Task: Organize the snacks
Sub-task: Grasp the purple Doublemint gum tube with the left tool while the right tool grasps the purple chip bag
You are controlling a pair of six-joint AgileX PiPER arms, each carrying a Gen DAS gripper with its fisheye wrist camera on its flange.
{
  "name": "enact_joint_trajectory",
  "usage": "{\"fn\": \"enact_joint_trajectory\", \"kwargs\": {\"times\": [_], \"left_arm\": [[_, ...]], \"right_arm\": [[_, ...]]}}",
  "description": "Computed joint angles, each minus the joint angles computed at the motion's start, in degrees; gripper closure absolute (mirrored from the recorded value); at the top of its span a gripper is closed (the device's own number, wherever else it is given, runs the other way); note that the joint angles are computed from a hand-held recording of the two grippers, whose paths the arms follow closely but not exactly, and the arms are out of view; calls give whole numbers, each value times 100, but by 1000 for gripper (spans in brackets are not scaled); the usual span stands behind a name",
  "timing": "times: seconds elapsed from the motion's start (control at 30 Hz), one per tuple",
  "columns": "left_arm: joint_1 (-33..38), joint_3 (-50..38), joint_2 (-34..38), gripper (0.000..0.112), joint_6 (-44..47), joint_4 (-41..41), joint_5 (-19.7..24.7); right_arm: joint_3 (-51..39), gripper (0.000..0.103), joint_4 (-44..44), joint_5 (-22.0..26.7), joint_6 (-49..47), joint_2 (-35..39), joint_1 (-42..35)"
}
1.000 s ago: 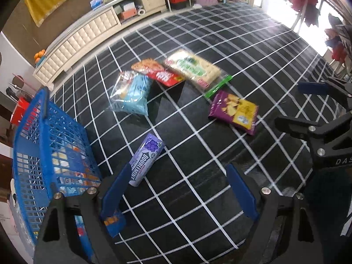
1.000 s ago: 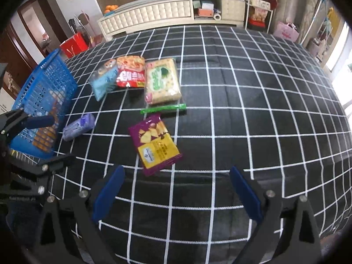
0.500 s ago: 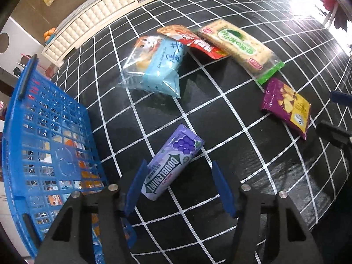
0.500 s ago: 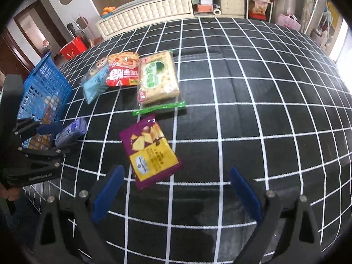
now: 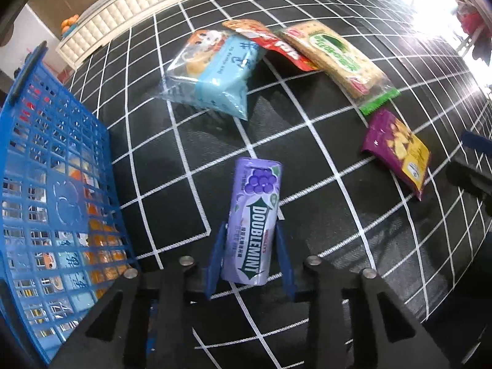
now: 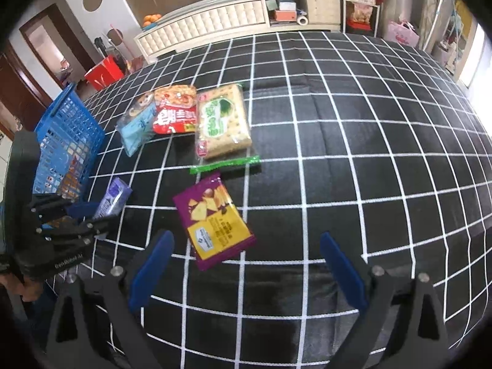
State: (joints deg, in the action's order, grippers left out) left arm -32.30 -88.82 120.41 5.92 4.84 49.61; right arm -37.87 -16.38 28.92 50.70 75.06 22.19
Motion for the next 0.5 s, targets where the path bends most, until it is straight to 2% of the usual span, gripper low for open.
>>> {"fn": "enact_joint_trajectory", "kwargs": {"times": [0.17,0.3,0.5], "left_arm": [[44,459,-259,82,166,-237,-253],[5,1061,-615,83,72,-371,-596],[103,1269,-812,83,72,-557,-786]], "right_arm": [[-274,5,201,120,-528,295,36],[-361,5,887,-124,-1428,496,-180],[-733,7,660,-47,-1596,985,-60]]}}
